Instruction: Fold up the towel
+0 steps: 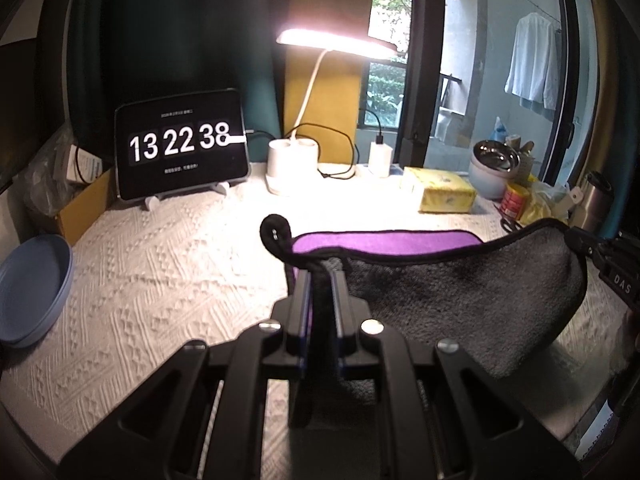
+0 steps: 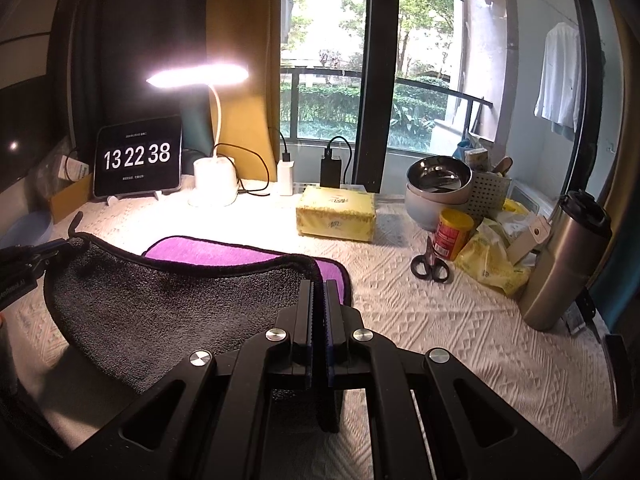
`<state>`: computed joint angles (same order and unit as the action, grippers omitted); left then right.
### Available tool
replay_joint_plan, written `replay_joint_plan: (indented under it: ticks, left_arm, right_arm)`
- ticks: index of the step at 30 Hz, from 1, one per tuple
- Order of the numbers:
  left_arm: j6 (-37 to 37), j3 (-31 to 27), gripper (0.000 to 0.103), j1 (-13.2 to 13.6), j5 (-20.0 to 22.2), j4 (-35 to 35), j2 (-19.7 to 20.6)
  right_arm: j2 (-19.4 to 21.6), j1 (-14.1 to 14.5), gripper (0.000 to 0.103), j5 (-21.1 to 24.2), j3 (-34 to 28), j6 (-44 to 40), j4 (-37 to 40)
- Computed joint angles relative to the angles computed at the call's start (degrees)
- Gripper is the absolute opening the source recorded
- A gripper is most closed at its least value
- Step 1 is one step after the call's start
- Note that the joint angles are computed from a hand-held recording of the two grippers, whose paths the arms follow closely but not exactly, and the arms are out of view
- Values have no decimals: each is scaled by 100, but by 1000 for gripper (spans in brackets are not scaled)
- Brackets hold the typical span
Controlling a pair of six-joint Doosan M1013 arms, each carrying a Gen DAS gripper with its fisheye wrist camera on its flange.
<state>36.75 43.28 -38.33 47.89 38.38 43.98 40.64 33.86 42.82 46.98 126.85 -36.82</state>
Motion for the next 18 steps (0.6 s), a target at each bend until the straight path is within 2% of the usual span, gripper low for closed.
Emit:
replay_joint_plan:
  ticks: [14,18]
  left_arm:
    - [276,-595,10,111,132,-191,352]
    - [461,-971,10,167,254,-349,562]
  right_arm:
    - [443,-138,5,181,-701,-397,395]
    - [570,-176,5,245,-903,-512,514]
